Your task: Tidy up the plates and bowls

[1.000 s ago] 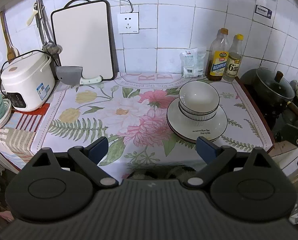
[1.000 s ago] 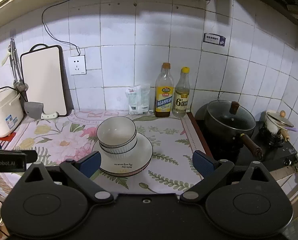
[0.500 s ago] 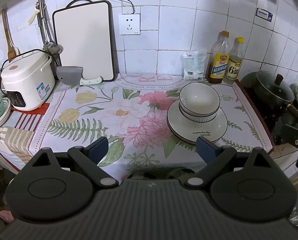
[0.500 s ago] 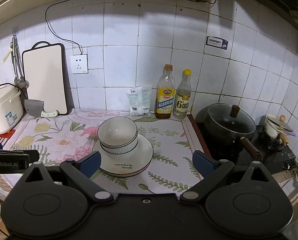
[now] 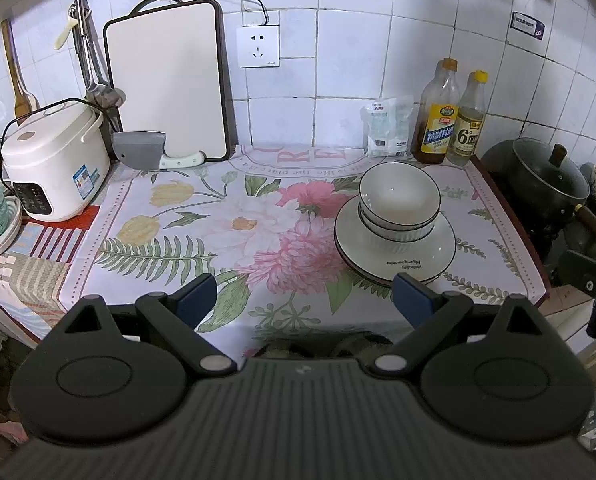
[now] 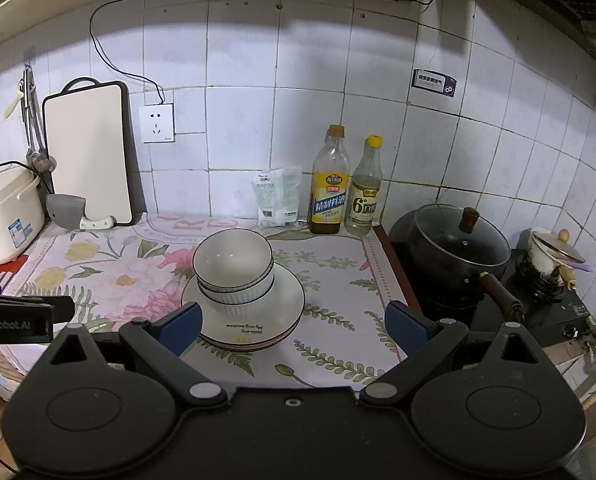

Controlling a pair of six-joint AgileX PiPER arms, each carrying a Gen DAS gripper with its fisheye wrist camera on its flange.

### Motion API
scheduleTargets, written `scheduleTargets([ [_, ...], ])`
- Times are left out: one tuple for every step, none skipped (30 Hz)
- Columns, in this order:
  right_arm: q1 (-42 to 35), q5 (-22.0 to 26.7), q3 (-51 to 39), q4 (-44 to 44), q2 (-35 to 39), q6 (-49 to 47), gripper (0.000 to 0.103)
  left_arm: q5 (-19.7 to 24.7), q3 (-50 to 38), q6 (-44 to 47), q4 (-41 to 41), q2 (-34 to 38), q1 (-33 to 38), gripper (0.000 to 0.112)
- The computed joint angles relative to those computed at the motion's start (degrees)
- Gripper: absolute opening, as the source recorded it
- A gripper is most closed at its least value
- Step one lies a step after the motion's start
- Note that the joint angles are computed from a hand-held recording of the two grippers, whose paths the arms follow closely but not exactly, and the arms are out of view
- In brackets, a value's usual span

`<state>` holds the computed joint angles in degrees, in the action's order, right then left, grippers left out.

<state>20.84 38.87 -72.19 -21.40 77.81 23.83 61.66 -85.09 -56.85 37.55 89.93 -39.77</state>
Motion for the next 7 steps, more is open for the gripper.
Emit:
scheduleTargets([
  [-0.1, 0.0, -0.1, 0.0, 0.1, -0.1, 0.1, -0.2, 0.1, 0.1, -0.1, -0.1, 0.1, 0.095],
  [-0.1, -0.1, -0.1, 0.0, 0.2, -0.1, 0.1, -0.2, 0.0, 0.1, -0.2, 0.0, 0.1, 0.095],
  [-0.1, -0.1, -0.1, 0.1, 0.2, -0.1, 0.1, -0.1, 0.0, 0.2, -0.2, 0.0, 0.1, 0.095],
  [-0.1, -0.1, -0.1, 0.1, 0.2, -0.1, 0.1, -0.2, 0.0, 0.3, -0.3, 0.0, 0.1, 0.095],
  [-0.6, -0.2, -0.1, 0.7, 0.2, -0.8, 0.1, -0.2, 0.0, 0.5, -0.4, 0.0, 0.2, 0.095],
  [-0.6, -0.2, -0.1, 0.7, 0.2, -0.9, 0.1, -0.2, 0.0, 0.8, -0.6, 0.0, 0.2, 0.095],
  [-0.6, -0.2, -0.1, 0.8, 0.2, -1.0, 0.1, -0.3, -0.1, 1.5, -0.9, 0.0, 0.3, 0.095],
])
